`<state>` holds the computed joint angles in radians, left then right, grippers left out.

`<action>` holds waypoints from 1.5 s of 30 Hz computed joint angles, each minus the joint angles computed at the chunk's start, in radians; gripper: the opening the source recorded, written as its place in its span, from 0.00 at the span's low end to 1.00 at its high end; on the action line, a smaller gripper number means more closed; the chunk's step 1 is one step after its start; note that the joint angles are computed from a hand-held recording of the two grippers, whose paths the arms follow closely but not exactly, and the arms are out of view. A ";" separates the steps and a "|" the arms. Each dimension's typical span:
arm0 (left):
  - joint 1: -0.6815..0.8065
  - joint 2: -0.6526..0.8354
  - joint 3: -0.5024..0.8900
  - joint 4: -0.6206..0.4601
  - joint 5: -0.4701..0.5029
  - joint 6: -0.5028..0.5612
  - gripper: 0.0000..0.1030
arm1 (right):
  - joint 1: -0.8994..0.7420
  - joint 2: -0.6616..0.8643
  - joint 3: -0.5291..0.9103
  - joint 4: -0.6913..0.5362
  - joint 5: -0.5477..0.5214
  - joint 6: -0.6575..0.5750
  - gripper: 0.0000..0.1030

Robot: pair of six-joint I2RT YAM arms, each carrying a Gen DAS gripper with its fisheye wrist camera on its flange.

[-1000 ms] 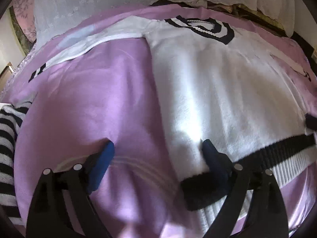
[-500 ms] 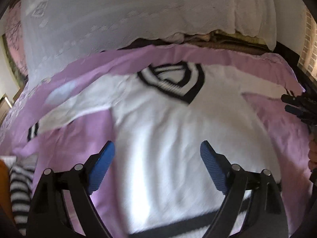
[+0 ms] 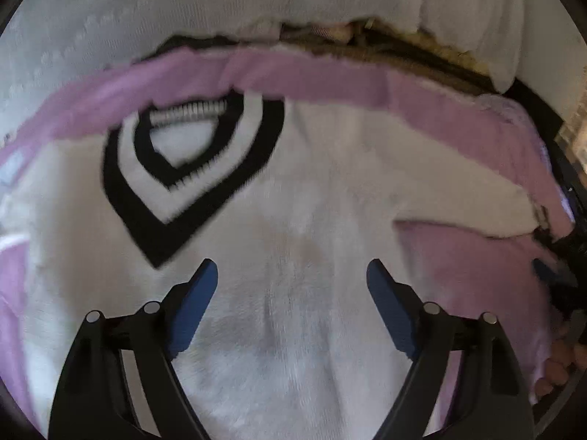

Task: Fold small clothes
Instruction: 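Grasp the striped sleeve cuff with the right tool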

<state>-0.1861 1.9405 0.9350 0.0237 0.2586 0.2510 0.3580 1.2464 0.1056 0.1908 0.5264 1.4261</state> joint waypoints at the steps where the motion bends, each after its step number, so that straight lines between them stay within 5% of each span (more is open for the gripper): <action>1: -0.005 0.051 0.020 0.006 -0.018 0.003 0.78 | -0.042 0.052 0.008 0.054 -0.013 -0.018 0.58; 9: -0.022 0.033 -0.013 0.051 -0.032 0.033 0.85 | -0.238 0.353 0.093 0.329 0.052 -0.044 0.57; 15: -0.023 0.044 0.003 0.037 -0.032 0.035 0.90 | -0.254 0.437 0.076 0.525 0.087 -0.106 0.29; 18: -0.023 0.044 0.000 0.039 -0.033 0.035 0.91 | -0.239 0.419 0.053 0.549 0.088 -0.120 0.18; 25: -0.017 0.048 0.006 0.032 -0.023 0.033 0.93 | -0.129 0.332 0.053 0.485 0.180 -0.170 0.17; 28: -0.008 0.044 0.003 0.030 -0.011 0.031 0.93 | -0.146 0.351 0.026 0.578 0.152 -0.185 0.09; 35: 0.024 0.048 0.024 0.004 0.027 0.012 0.93 | -0.118 0.334 0.010 0.621 0.176 -0.231 0.08; 42: 0.024 0.043 0.018 0.009 0.020 0.013 0.93 | -0.205 0.394 -0.042 0.754 0.089 -0.189 0.08; 45: 0.047 0.013 -0.001 0.037 -0.001 0.006 0.93 | -0.177 0.369 -0.023 0.691 0.134 -0.206 0.06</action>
